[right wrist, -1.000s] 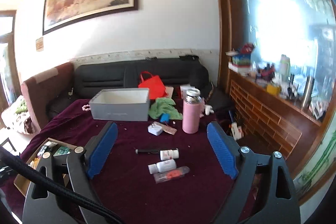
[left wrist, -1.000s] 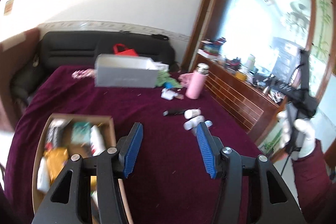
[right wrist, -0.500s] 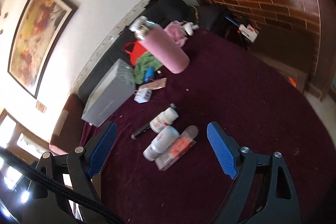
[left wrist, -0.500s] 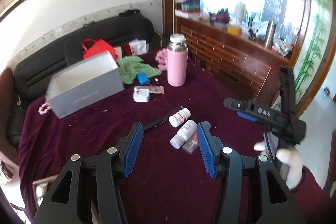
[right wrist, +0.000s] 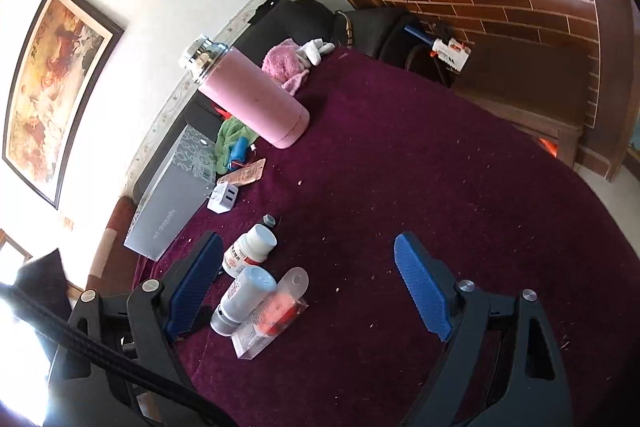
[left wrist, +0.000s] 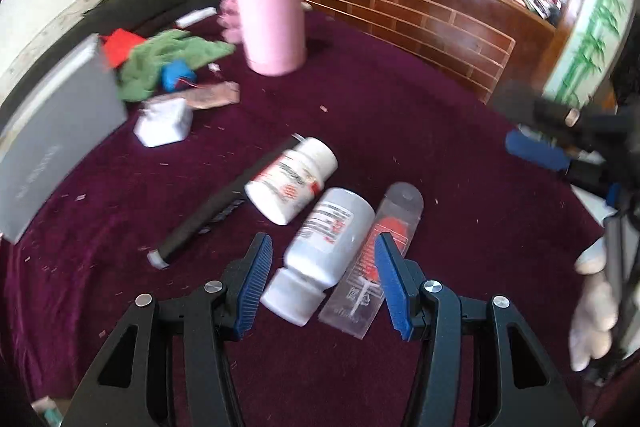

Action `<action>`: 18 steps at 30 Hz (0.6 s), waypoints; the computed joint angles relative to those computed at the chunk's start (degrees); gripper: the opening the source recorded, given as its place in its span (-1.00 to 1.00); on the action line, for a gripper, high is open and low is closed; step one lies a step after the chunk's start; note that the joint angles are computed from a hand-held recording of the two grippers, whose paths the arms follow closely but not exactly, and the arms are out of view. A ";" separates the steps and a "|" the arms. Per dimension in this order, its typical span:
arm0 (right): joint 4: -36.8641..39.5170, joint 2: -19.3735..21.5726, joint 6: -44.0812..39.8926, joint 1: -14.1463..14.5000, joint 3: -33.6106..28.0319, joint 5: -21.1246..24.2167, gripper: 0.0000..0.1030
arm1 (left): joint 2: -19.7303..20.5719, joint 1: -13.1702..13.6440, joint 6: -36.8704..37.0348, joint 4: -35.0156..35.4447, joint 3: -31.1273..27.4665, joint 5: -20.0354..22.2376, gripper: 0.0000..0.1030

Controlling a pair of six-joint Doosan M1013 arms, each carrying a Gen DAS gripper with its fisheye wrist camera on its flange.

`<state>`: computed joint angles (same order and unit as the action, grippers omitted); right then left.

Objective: Organize objects
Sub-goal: 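Move both open tools back toward the white bottles on the table, then grasp a white pill bottle with the left tool while the right tool grasps the clear red packet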

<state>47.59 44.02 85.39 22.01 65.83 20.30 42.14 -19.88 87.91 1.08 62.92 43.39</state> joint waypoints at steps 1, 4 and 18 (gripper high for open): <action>-0.90 -0.09 0.30 0.09 0.04 -0.42 0.71 | 0.28 -0.09 0.43 0.02 -0.12 0.08 -0.09; -2.35 -0.11 0.50 0.28 -0.16 -0.49 0.71 | 0.40 -0.30 1.41 -0.25 0.52 -1.97 -0.09; -3.89 1.09 2.64 0.02 -1.72 3.36 0.71 | -3.16 0.50 -4.27 -0.15 5.83 -1.73 -0.43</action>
<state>43.70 45.11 88.03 22.03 64.11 23.66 38.98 -19.38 83.64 0.93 68.74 41.66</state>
